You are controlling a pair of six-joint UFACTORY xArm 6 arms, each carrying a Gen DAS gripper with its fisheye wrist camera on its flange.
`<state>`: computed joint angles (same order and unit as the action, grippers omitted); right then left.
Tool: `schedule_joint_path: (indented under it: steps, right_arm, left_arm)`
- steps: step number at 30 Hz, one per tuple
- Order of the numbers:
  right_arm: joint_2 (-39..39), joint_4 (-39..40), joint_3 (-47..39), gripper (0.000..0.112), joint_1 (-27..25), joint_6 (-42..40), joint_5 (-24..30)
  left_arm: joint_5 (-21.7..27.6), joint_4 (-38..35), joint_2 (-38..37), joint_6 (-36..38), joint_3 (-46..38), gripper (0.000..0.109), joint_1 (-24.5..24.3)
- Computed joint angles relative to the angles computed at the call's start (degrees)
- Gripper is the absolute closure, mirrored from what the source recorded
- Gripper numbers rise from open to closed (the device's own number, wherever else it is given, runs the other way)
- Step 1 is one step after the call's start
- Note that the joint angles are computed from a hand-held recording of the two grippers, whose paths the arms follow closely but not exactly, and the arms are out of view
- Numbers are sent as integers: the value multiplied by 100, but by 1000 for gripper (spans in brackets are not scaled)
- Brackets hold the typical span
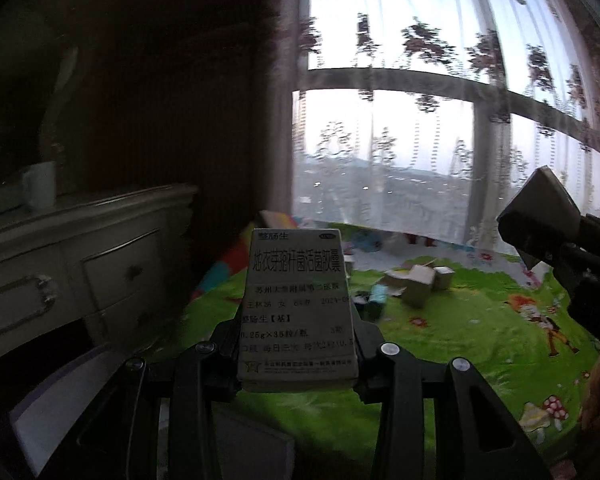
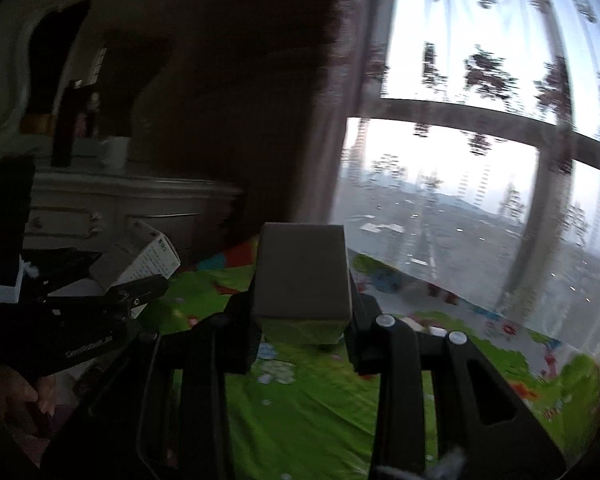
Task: Organize rigid objects
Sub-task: 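Lift both held boxes and carry them toward the bin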
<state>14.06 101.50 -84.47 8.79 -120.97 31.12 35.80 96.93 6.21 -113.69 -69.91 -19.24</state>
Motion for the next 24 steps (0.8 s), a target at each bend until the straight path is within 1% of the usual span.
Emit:
schedule_joint_path:
  steps: [6,10,18,20,24]
  right_arm:
    - [-141,-372,217,74,301,-119,288]
    - [-171,-693,315,74,499,-130,476]
    - [-175,-1510,443,74,920,-64,736]
    - [-121,-1854,416,74,1029,136,773]
    - [-24,-2297,406,74,1192,375,868]
  left_arm:
    - [366,-241,-562,-161,765,67,117]
    - [508,-439,-790,-189,1108,67,209]
    - [495,-1011,-1159,-269,1729,67,513]
    - [486,-1228,-1220,-237,1866,67,595]
    - [485,-1638,-1295,-141,2079,67,738]
